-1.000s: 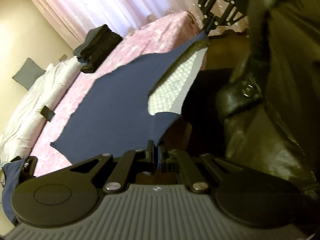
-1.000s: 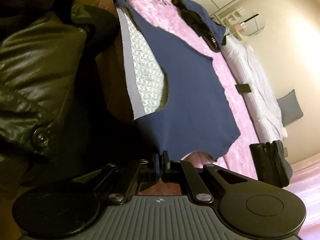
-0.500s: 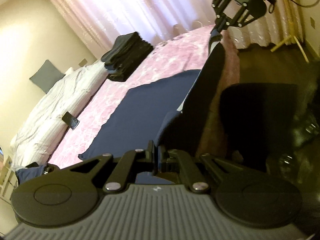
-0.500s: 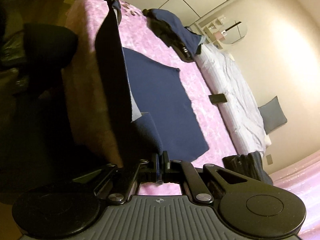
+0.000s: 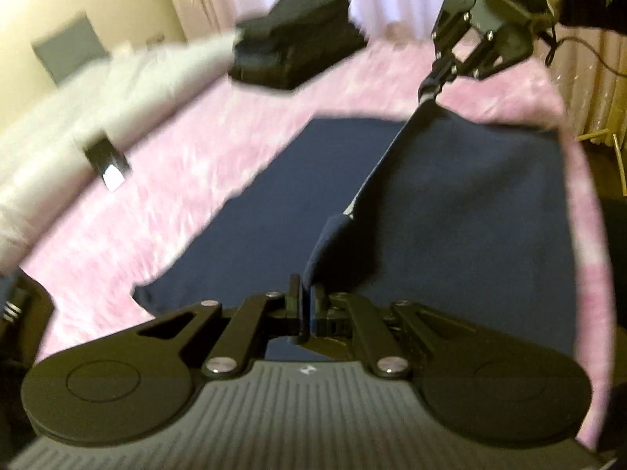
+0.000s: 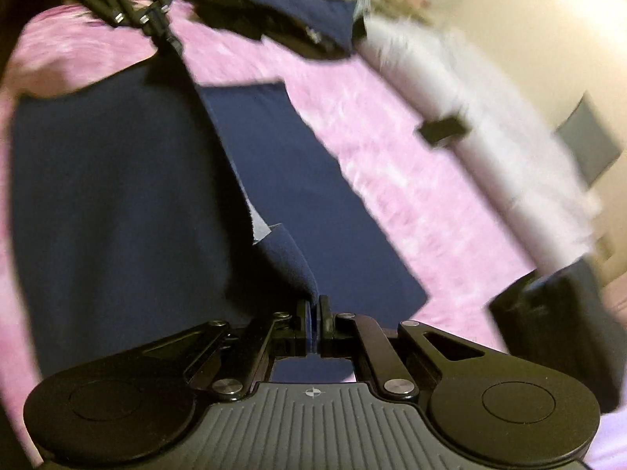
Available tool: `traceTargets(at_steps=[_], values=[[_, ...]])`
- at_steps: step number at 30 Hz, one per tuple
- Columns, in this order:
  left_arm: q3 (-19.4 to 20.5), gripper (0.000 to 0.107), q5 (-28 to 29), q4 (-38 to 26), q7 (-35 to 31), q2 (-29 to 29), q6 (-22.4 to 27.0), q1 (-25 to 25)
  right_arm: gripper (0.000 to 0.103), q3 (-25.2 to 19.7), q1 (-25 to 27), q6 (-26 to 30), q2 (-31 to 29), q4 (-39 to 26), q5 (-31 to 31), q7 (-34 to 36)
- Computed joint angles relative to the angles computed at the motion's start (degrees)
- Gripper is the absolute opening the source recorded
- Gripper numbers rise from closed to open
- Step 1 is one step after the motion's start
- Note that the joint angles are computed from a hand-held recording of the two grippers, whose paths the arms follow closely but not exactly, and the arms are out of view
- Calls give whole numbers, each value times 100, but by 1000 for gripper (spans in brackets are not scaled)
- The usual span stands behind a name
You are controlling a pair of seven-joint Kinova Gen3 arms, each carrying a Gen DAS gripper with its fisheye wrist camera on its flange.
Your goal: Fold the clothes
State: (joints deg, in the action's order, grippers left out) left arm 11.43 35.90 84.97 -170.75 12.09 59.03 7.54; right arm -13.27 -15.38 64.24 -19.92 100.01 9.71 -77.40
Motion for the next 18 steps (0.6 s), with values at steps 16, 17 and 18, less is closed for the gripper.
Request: traceTargets(at_steps=[16, 17, 18], values=[[150, 2, -1714, -4247, 2459, 2913, 1284, 920, 0, 1411, 1158, 290, 2437, -1845, -1804, 2178], [99, 2, -1772, -4512, 2534, 3078, 1391, 997, 0, 1421, 1257, 304, 2576, -1941, -1889, 2272], [103, 2, -1854, -4778, 2621, 3243, 1555, 1041, 0, 1412, 1338, 325, 2698, -2020, -1954, 2350]])
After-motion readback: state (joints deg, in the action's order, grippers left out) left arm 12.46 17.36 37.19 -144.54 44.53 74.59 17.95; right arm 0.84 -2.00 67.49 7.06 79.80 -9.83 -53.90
